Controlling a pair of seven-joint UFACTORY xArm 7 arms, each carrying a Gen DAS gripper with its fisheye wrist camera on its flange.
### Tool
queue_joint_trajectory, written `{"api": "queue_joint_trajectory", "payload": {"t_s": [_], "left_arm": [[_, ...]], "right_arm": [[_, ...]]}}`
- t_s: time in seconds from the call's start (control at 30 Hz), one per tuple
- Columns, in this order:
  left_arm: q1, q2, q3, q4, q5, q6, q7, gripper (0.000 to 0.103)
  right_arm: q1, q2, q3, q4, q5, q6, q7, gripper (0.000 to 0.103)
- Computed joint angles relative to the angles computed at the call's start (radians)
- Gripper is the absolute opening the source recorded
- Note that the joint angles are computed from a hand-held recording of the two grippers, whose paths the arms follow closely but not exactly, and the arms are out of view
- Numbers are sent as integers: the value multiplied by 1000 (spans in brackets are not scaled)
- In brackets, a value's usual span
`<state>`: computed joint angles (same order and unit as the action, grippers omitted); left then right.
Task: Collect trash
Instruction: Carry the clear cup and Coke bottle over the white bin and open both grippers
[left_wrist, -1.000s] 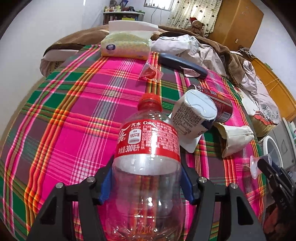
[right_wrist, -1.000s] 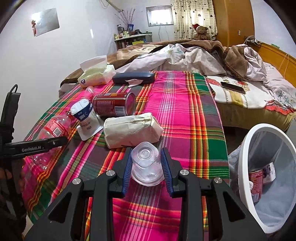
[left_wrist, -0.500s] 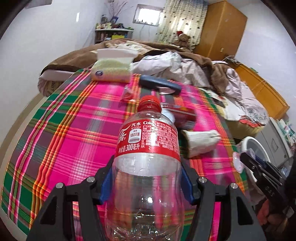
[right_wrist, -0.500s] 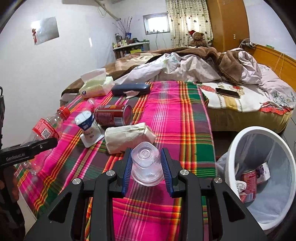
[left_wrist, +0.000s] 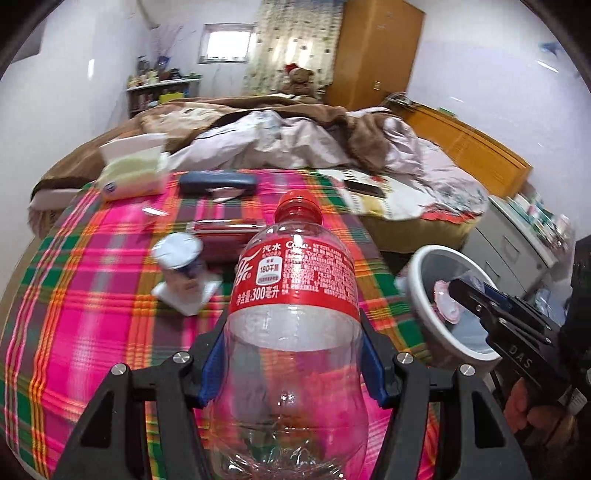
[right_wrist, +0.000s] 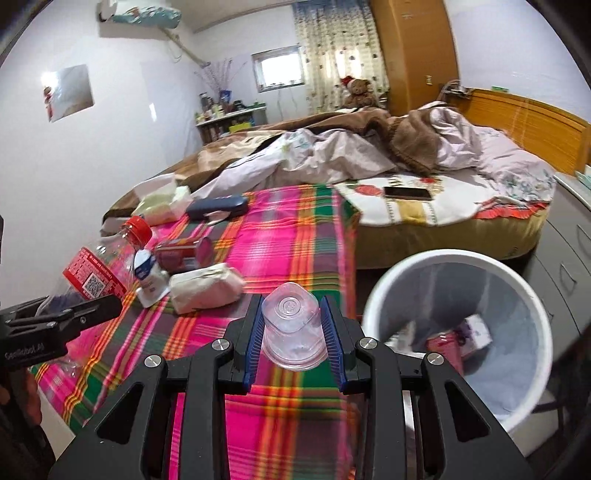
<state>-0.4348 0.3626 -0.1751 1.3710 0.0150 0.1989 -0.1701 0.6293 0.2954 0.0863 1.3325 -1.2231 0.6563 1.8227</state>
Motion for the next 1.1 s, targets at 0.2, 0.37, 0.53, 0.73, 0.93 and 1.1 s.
{"api": "queue_joint_trajectory", "payload": {"t_s": [0.2,0.37,0.53,0.73,0.93,1.1], "left_arm": [[-27,62,-52,96,-14,36,64,64],[-62,136,-82,208,-33,92,126,64],[-106,225,-103,342,-58,163,184,64],[-165,312,-103,483,-85,244,230,64],[-217,414,-95,645,-109,336,260,64],[-261,490,-65,766,-101,393,253,64]], "right_arm": [[-24,-76,6,-91,-16,42,58,32],[-67,-147,37,-180,-17,75,97,32],[-120,-214,64,-268,5,94,131,32],[-172,-243,83,-317,43,89,131,32],[-200,-240,86,-341,90,66,97,32],[-217,-246,80,-363,116,44,75,32]]}}
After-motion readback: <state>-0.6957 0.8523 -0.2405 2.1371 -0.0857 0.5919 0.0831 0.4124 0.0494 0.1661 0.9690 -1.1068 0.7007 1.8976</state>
